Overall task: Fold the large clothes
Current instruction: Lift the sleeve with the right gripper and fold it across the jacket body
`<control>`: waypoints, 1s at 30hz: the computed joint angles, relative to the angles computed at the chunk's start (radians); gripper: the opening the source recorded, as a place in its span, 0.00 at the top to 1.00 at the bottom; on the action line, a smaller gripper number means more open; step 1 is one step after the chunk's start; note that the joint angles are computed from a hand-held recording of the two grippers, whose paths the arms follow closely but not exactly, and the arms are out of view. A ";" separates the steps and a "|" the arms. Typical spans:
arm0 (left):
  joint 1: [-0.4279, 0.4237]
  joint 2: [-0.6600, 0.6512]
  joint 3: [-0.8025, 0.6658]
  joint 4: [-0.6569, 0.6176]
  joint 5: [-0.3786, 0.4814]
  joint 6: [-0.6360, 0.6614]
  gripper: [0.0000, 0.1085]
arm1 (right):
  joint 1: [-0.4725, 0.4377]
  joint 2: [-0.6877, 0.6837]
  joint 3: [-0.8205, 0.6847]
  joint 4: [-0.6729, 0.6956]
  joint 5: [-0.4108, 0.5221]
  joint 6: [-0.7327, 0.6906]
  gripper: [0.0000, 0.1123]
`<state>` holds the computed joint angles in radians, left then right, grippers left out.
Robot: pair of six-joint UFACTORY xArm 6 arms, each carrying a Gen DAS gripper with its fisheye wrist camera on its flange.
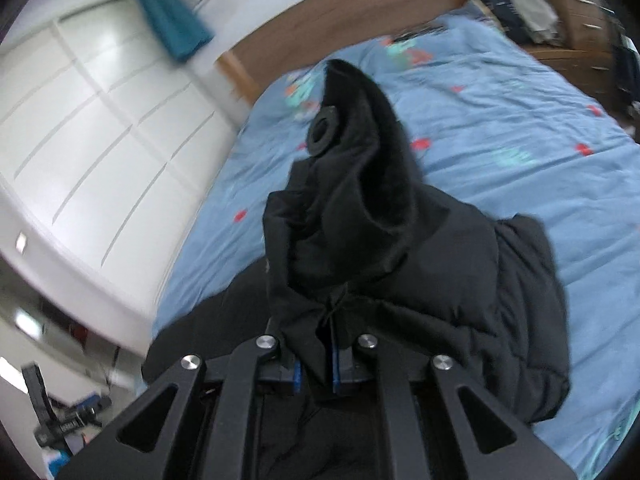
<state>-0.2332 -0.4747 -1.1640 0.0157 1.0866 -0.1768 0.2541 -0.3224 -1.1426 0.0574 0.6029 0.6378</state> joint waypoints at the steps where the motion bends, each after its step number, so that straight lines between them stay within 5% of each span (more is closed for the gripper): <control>1: 0.006 -0.004 0.004 0.002 0.000 0.001 0.06 | 0.021 0.018 -0.009 -0.003 0.005 -0.002 0.92; 10: 0.042 -0.041 0.045 0.007 -0.017 0.032 0.06 | 0.186 0.103 -0.001 -0.092 0.086 0.025 0.91; 23: 0.032 -0.080 0.097 0.002 -0.020 0.031 0.06 | 0.266 0.126 0.079 -0.201 0.164 0.041 0.88; 30: -0.040 -0.067 0.077 0.001 -0.034 -0.012 0.06 | 0.293 0.074 0.106 -0.149 0.168 -0.027 0.66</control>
